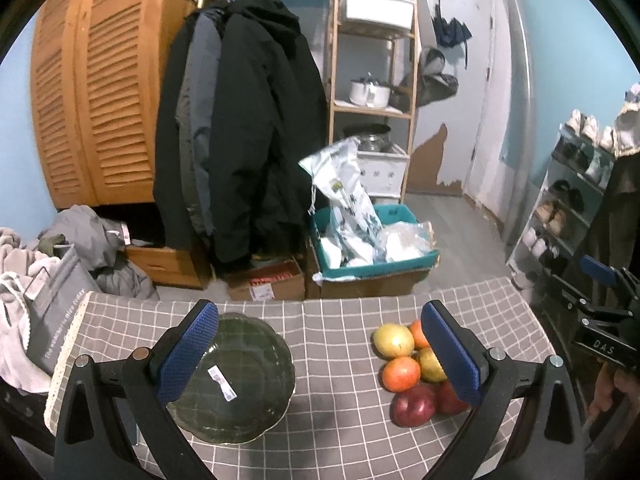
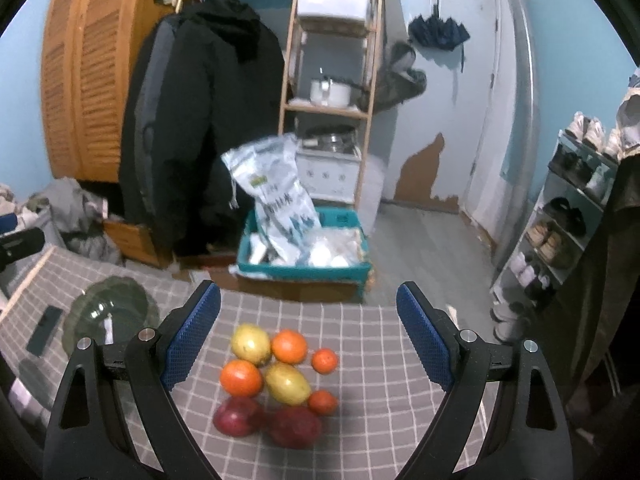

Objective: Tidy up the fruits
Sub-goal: 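Reach the right tool to the large red apple while the left tool reaches another red apple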

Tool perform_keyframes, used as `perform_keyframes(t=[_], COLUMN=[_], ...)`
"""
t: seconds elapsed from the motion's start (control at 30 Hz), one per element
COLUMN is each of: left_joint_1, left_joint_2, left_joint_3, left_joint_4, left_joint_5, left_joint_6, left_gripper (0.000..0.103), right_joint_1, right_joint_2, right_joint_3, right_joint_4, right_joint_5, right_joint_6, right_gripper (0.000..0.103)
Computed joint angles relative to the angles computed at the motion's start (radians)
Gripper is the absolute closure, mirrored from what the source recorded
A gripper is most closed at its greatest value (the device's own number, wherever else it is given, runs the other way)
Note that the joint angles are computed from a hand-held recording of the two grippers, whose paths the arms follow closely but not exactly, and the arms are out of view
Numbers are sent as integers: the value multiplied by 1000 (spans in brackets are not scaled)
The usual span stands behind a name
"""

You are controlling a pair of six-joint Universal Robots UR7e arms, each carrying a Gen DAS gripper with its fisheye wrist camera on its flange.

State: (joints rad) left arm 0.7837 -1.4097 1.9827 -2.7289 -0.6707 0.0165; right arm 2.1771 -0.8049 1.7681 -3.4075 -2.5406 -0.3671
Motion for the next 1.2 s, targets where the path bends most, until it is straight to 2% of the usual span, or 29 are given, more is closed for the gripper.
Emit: perform_keyframes(t=[0.13,0.33,0.6,0.87,1.0,1.2], left_joint_1=[15,52,94,137,163,184], left_joint_2=[28,75,137,207,239,284], left_joint_3=[-3,-17,-35,-63,-78,-88], left_joint_4=[35,135,229,309,338,365], left_joint_5=[-15,-54,-76,-115,-141,-131], left_joint_6=[-15,-69,-133,-164,-177,-185], left_gripper=[1,1,1,1,1,1], right_joint_1=[-22,-63,-118,-177,-216,-256], right_joint_2=[-10,-52,-64,-50,-50,-30], right_joint_3=[17,54,85,98,106,103], right_joint_4=[79,247,408,520,582,643], right_joint_5=[-16,10,25,53,94,118], right_joint_6=[50,203,345,416,459,476], right_gripper=[15,15,15,15,15,15])
